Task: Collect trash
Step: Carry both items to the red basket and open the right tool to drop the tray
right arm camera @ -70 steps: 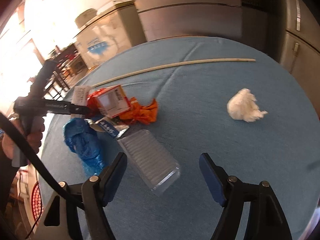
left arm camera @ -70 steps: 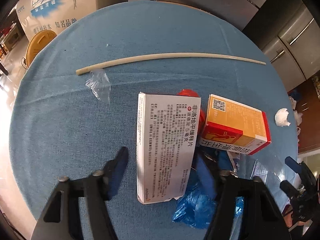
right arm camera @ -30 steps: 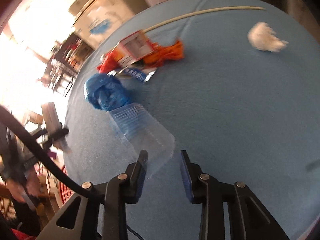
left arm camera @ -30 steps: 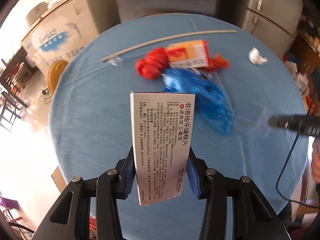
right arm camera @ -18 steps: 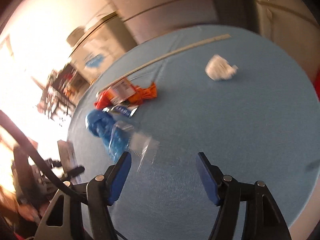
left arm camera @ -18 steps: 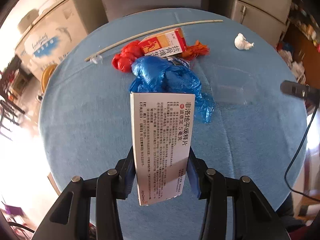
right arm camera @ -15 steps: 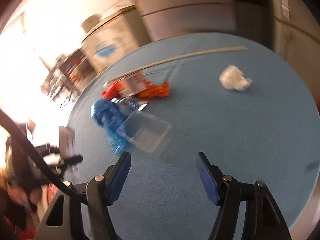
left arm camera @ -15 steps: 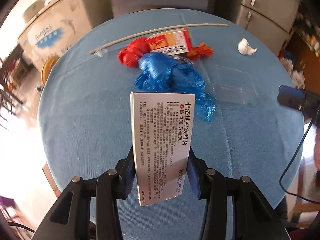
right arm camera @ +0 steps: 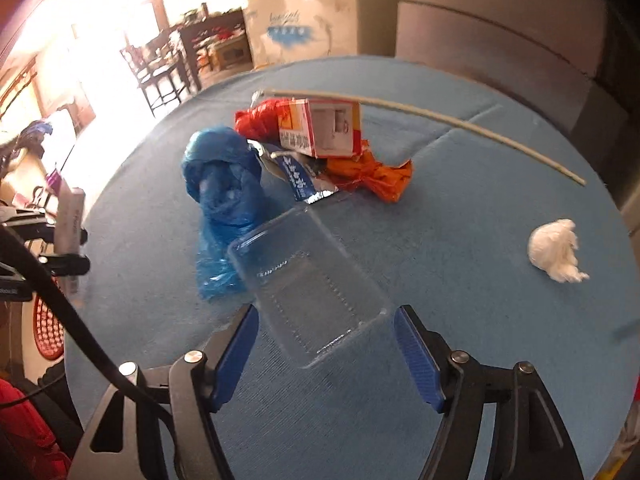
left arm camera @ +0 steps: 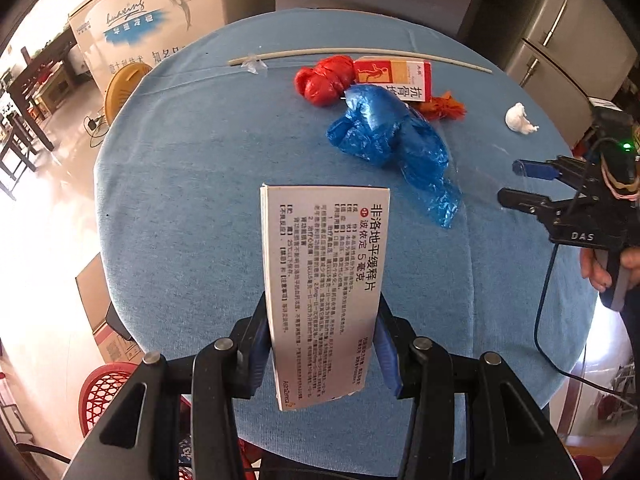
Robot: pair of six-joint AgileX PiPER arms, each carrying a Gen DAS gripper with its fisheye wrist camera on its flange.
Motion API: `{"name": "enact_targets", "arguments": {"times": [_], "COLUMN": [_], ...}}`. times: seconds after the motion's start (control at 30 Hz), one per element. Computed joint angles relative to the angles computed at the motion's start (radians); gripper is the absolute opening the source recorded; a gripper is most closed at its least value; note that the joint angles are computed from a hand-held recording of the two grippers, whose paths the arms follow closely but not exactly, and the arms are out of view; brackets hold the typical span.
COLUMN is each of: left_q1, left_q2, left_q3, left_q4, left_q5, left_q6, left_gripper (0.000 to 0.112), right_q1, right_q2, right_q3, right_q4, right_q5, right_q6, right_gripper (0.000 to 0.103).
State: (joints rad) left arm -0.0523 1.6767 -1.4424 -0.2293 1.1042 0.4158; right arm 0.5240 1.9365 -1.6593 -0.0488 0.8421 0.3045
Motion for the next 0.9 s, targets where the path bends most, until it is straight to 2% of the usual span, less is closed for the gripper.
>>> {"name": "enact_targets", "arguments": {"times": [0.1,0.27,0.37,0.57,0.77,0.9], "left_q1": [0.023,0.032,0.038,0.062,0.148,0.251], "left_q2": [0.023,0.04,0.04,0.007,-0.045,-0.098], "left_q3": [-0.034,-0.05,-0.045,-0.025,0.007,0.051], "left_q4": [-0.029,-0.014,-0.009,-0.005,-0.026,-0.015], "left_q5": [0.036,0.045,0.046,0.035,0.049,0.063], "left_q6": [0.0,-0.029,-0.031,-0.01,0.025,0.056], "left_gripper": [0.048,0.048,0.048,0.048,0.048,0.048], "right_q1": [-0.03,-0.072,-0.09,-0.062,-0.001,0.049], "right_q2": [0.076,0.214,0.228,0.191,0.094,0.099], "right_q3": [-0.098,-0.285,-0.291,-0.236,-0.102,-0.128], "right_q4": [0.074,0.186,0.24,0.204,0.27,0.392], "right_q5": [0.058,0.166,0.138,0.087,-0.006,-0.038], "right_q6": [-0.123,-0.235,-0.222,-0.116,-0.043,-0.066], "right_gripper": [0.074,0.074,0.072,0.052,0.052,0.052]}}
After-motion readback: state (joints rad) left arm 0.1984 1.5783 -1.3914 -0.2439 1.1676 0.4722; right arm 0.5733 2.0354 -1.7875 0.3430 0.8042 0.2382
